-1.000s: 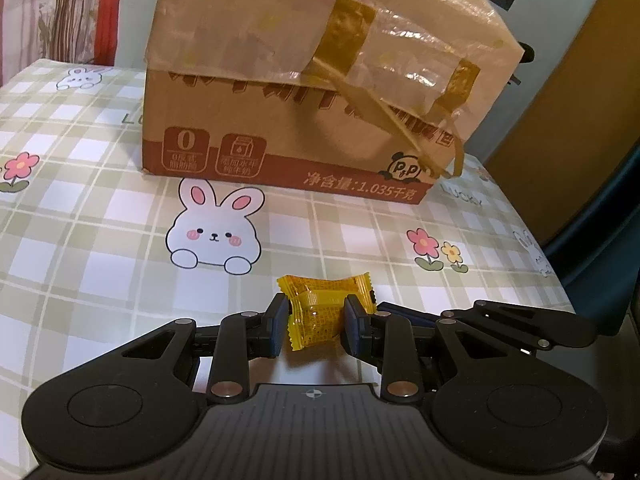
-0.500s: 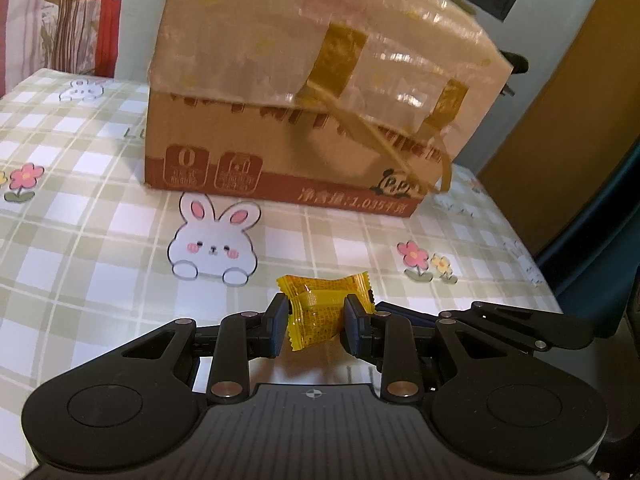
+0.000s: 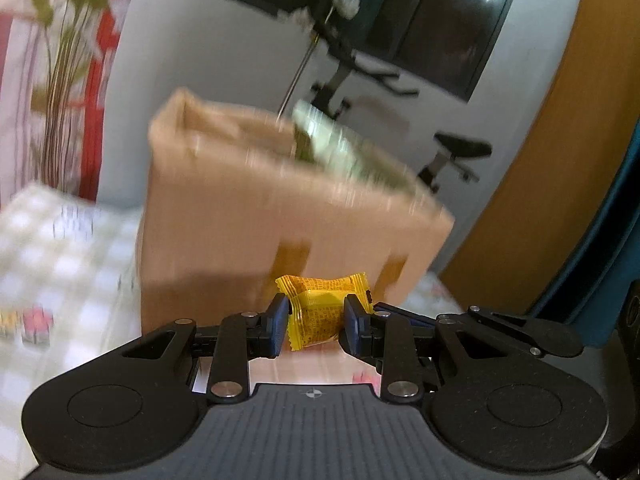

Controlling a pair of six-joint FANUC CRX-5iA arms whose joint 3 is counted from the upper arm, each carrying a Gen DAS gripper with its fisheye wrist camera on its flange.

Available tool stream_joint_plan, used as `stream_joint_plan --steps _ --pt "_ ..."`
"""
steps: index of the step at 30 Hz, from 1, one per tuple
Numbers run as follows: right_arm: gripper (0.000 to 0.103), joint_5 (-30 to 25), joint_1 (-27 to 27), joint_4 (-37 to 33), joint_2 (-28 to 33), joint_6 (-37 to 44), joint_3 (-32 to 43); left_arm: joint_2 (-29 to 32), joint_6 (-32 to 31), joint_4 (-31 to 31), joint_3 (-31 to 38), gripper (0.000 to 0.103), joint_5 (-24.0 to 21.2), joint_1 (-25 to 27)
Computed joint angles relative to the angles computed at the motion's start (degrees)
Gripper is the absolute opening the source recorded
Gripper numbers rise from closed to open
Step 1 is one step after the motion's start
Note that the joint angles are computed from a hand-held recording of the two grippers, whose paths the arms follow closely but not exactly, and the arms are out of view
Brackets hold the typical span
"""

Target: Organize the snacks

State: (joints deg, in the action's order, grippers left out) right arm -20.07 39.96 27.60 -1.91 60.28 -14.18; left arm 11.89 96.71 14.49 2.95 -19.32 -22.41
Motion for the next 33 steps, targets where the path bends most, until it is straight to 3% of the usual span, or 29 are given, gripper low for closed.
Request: stream_joint_plan --steps 5,11,17,20,24,27,30,33 --pt "0.026 2.95 -1.19 3.91 1.84 0.98 4.14 2.24 3.75 -6.57 8.41 0.032 -1.75 0.3" --pt "0.026 1.71 -2.57 -2.61 7.89 11.15 15.94 7.7 4.25 -8.87 19.35 0.032 -6.0 1.58" --pt "0.026 -5.57 -4.48 -15.12 16.31 25.22 31.36 14.14 4.21 -8.77 29.96 0.032 -14.4 3.1" --pt "0.026 -10.32 -5.71 -20.39 19.94 28.13 37.93 16.71 4.38 -8.93 33.72 0.032 -17.86 3.55" --pt "0.026 -15.53 -6.6 -22.34 23.38 29.08 43.4 18.6 5.27 -9.32 36.19 0.033 -20.91 3.95" --pt "0.026 -18.38 -7.28 -23.26 24.89 28.04 45.89 17.86 5.63 -10.74 35.36 0.043 -21.44 3.87" --pt "0.026 -18.98 -7.67 -22.65 24.6 25.84 45.6 17.15 7.29 -14.33 35.54 0.061 -21.95 3.37" --pt "0.034 -18.71 -7.92 -21.53 23.26 24.48 43.87 16.15 8.47 -16.79 35.58 0.074 -22.24 2.96"
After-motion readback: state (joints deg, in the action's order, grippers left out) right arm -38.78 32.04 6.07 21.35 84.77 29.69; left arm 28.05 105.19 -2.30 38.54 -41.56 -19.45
